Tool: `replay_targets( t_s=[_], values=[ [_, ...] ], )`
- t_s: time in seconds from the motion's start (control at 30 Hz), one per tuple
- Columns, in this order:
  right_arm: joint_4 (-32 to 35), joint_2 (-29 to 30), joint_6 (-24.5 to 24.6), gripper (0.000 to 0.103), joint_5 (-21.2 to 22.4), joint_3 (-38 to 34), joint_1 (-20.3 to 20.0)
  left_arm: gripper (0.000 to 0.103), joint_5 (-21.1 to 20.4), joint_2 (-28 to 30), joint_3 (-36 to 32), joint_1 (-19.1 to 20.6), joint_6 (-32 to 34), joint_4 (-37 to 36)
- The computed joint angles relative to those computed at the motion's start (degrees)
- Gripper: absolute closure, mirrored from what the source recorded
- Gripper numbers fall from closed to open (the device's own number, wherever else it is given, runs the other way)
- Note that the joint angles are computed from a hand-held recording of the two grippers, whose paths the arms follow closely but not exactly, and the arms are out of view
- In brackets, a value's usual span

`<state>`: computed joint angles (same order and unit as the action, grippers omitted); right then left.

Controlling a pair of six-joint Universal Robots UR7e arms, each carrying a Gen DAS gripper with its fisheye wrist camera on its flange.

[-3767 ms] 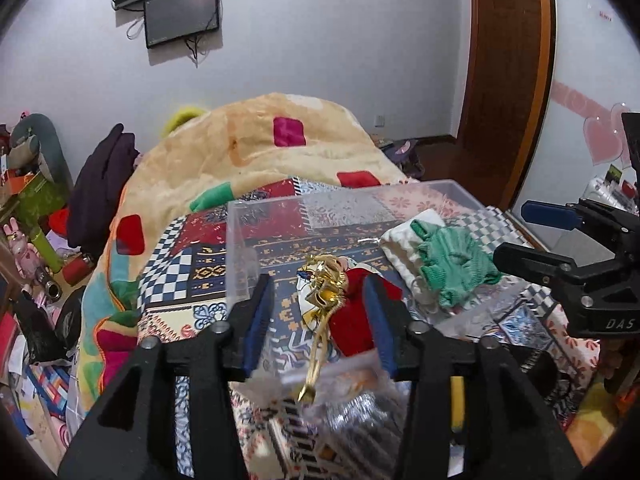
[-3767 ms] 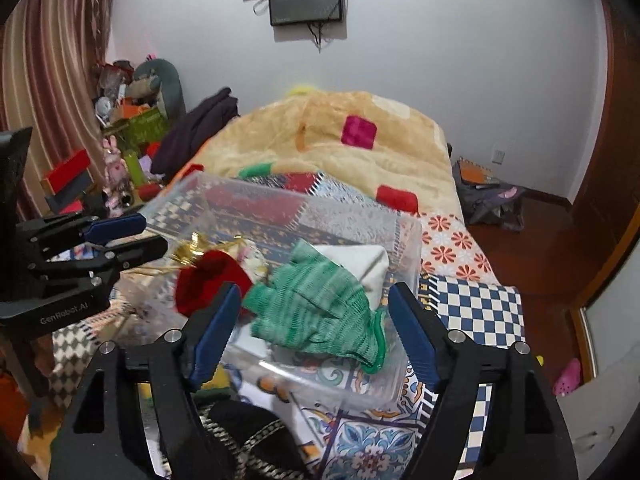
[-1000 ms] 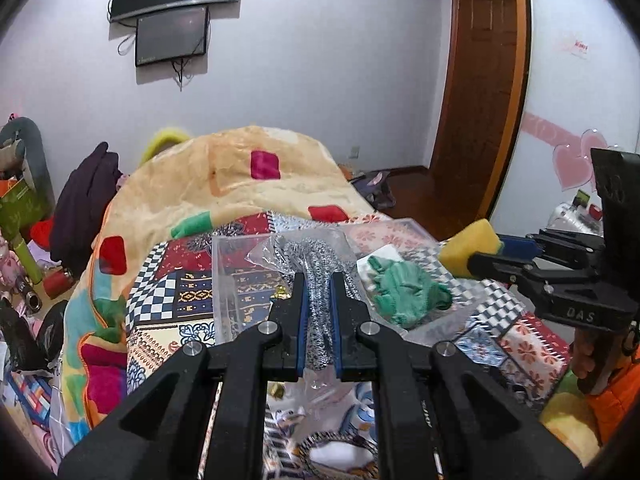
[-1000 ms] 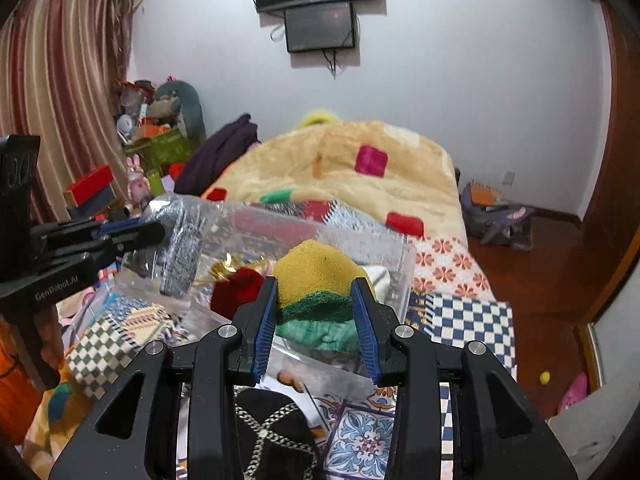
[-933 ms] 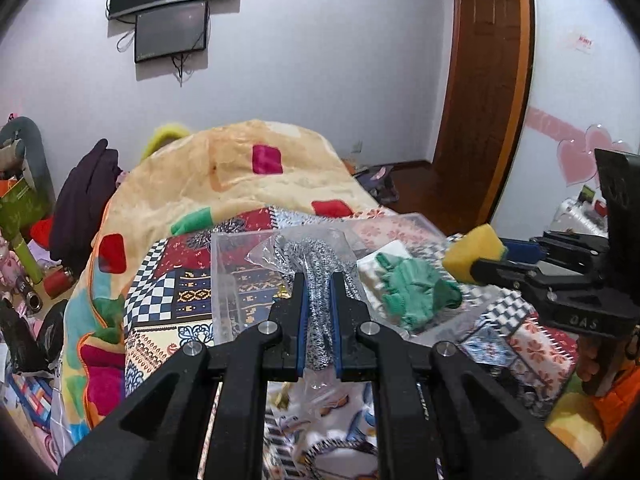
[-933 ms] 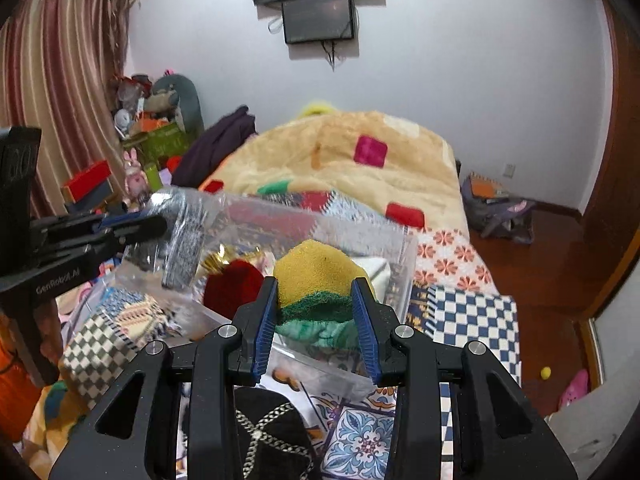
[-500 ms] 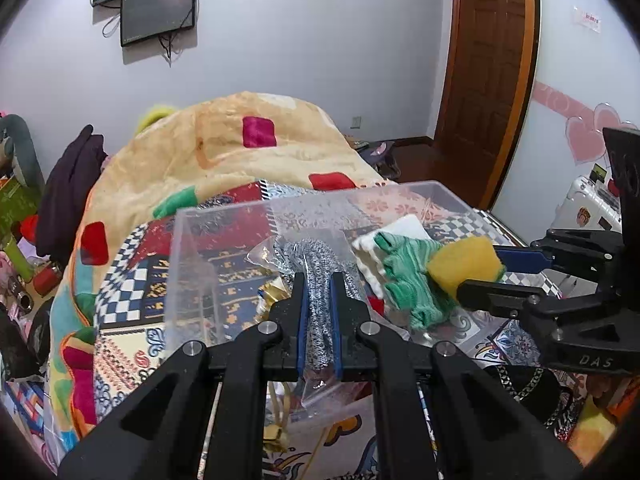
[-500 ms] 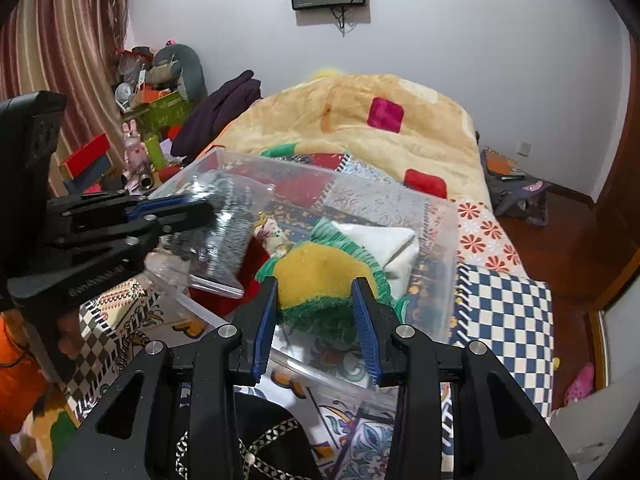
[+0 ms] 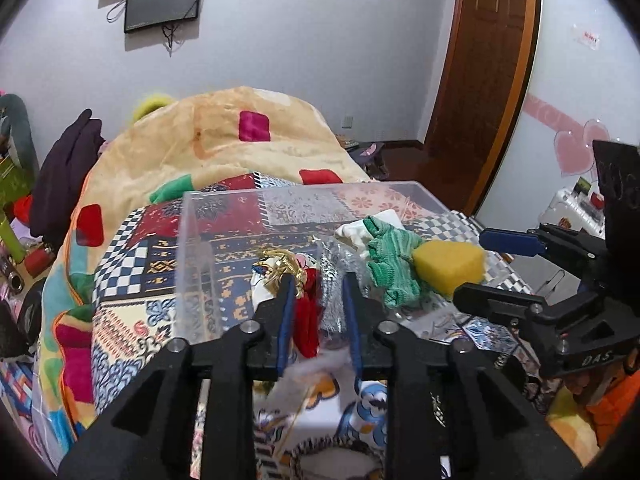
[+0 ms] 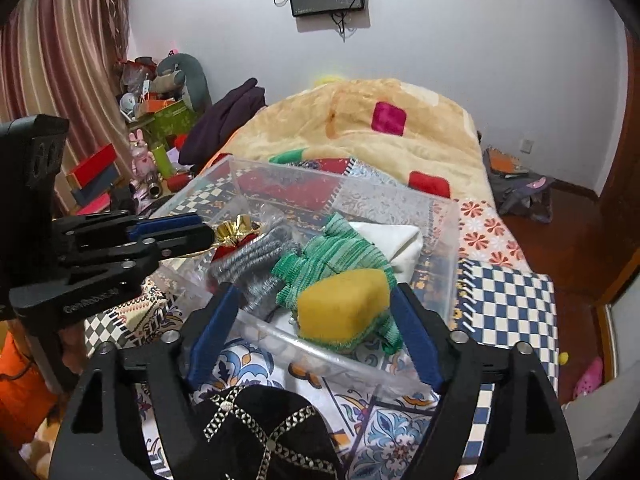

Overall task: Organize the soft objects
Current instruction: 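Lower scrubber and sponge into the clear box and open both tools, then grasp the black chain-trimmed bag with the right tool while the left tool grasps the black-and-white cord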

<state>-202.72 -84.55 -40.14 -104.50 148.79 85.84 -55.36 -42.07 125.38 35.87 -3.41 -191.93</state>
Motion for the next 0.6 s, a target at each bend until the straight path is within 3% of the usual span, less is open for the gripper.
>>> replay_targets(
  t_s=[0.23, 0.33, 0.6],
  values=[
    [-0.3, -3.1, 0.4, 0.017, -0.1, 2.1, 0.0, 0.047, 2.8, -4.5, 6.0, -3.1, -4.0, -1.1],
    [0.1, -4.2, 1.4, 0.011, 0.3, 3.1, -1.1, 0.040, 3.3, -6.0, 8.1, -3.9, -6.2, 0.2],
    [1.3, -6.0, 2.3, 0.008, 1.0, 5.9, -4.1, 0.038, 3.4, -6.0, 11.9, -4.3, -11.5, 4.2]
  ],
)
